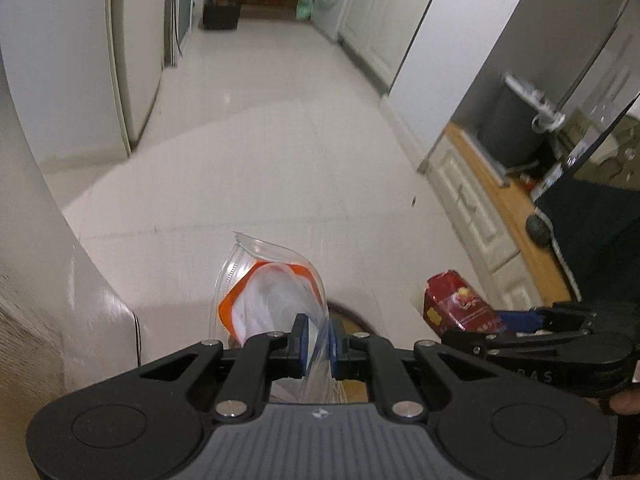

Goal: Collect trash
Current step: 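Carry the clear bag and red pack in both tools over the trash bin, then open the left tool to drop the clear bag while the right tool drops the red pack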

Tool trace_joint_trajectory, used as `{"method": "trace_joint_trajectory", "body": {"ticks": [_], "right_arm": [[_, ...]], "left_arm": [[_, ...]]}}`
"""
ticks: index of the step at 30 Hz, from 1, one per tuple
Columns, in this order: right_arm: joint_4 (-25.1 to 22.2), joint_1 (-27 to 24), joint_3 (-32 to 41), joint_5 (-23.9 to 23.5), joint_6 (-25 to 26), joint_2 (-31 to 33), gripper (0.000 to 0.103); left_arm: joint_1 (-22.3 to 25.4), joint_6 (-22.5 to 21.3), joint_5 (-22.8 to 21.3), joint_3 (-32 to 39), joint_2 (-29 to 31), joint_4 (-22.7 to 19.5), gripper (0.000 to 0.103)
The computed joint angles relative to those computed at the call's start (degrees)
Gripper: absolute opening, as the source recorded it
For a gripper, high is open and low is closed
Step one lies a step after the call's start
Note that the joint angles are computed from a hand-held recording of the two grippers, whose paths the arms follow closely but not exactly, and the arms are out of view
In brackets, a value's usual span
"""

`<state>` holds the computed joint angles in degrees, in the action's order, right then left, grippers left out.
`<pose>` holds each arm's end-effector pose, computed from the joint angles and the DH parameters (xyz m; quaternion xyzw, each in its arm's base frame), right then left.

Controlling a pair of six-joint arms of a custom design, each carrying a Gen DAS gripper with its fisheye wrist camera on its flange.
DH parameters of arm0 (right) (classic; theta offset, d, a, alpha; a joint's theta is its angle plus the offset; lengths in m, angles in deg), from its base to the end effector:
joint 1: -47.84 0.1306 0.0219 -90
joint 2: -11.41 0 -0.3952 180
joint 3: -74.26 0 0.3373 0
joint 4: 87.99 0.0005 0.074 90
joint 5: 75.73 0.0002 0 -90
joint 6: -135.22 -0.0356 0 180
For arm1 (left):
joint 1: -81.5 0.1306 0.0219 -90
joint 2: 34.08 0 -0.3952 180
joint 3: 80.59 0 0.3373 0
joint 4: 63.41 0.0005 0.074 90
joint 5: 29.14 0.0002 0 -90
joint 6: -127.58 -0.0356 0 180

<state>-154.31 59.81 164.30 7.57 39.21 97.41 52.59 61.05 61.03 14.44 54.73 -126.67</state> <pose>0.3724 0.0827 0.4517 -0.0644 0.9672 0.0934 0.2273 0.3573 -0.1980 0.4702 0.0459 0.9578 -0.1265 0.2539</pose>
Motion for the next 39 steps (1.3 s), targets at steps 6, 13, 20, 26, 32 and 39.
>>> {"method": "trace_joint_trajectory", "body": {"ticks": [6,13,20,26,32,39], "right_arm": [[-0.91,1.98,-2.07,1.53,1.82,2.34,0.055],[-2.07,4.01,-3.9,2.33,3.57,4.53,0.055],[-1.66,5.43,-5.68,2.27,5.31,6.12,0.055],[-0.86,4.94,-6.43,2.36,6.56,8.26,0.055],[0.29,5.2,-7.1,2.19,6.15,9.66,0.055],[1.23,5.27,-7.7,1.17,4.83,10.89,0.055]], "left_arm": [[0.15,-2.63,1.28,-5.14,1.94,1.4,0.011],[0.09,-5.64,1.67,-8.86,4.29,3.57,0.011],[-0.78,-14.26,-0.01,-10.09,7.72,3.95,0.011],[-0.94,-20.71,-0.2,-11.52,8.74,6.89,0.013],[-0.9,-23.09,-0.87,-12.72,8.81,9.78,0.028],[1.01,-19.0,-0.15,-12.99,9.24,5.72,0.043]]}}
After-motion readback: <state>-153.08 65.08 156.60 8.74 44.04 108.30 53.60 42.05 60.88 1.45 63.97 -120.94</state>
